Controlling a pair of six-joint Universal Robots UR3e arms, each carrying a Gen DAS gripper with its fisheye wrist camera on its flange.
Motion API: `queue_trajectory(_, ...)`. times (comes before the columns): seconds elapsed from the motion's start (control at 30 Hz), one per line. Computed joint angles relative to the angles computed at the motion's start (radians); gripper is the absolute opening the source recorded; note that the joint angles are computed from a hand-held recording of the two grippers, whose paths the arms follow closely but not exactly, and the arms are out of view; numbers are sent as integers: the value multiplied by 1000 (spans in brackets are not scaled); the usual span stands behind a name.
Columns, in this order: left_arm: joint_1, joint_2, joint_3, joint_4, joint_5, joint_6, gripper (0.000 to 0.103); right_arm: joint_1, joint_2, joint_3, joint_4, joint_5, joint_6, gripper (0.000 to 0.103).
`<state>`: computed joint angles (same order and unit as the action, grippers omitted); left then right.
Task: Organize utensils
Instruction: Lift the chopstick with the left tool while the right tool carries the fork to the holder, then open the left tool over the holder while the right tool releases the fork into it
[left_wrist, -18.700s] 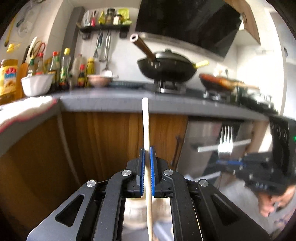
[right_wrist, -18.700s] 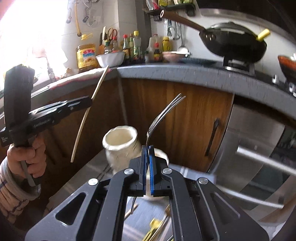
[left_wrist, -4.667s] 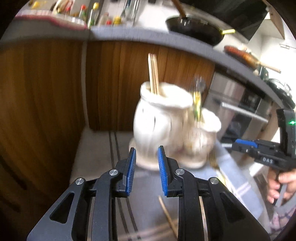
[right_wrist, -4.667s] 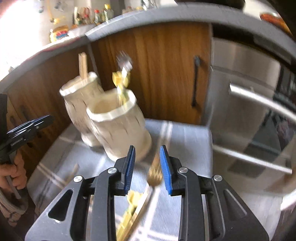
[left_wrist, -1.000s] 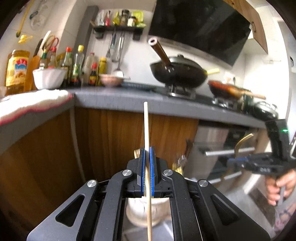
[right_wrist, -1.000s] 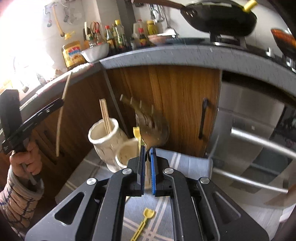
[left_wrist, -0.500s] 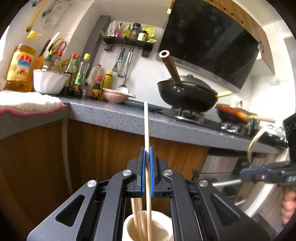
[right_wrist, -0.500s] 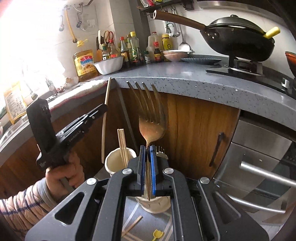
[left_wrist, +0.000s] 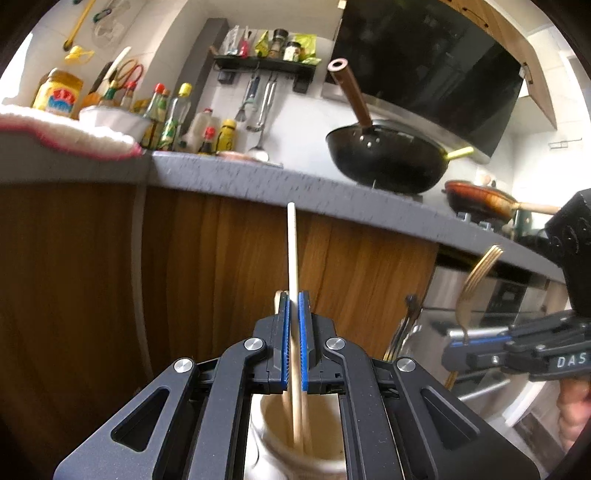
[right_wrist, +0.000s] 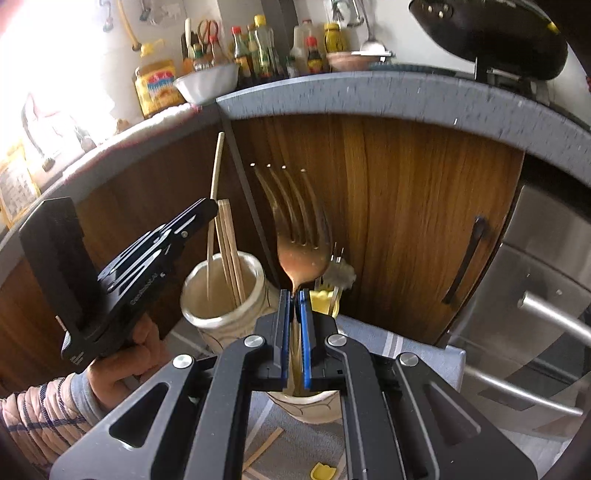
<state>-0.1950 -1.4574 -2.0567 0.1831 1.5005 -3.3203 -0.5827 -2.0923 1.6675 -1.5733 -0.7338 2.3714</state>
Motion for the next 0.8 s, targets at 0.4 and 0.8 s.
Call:
queue_trajectory(0.4, -5, 20, -43, -75, -5, 43, 5, 98, 86, 93, -282, -93, 197, 5)
queue_trajectory(0.8, 12, 190, -106, -147, -6, 71, 54, -15, -5, 171, -229, -31, 124, 12)
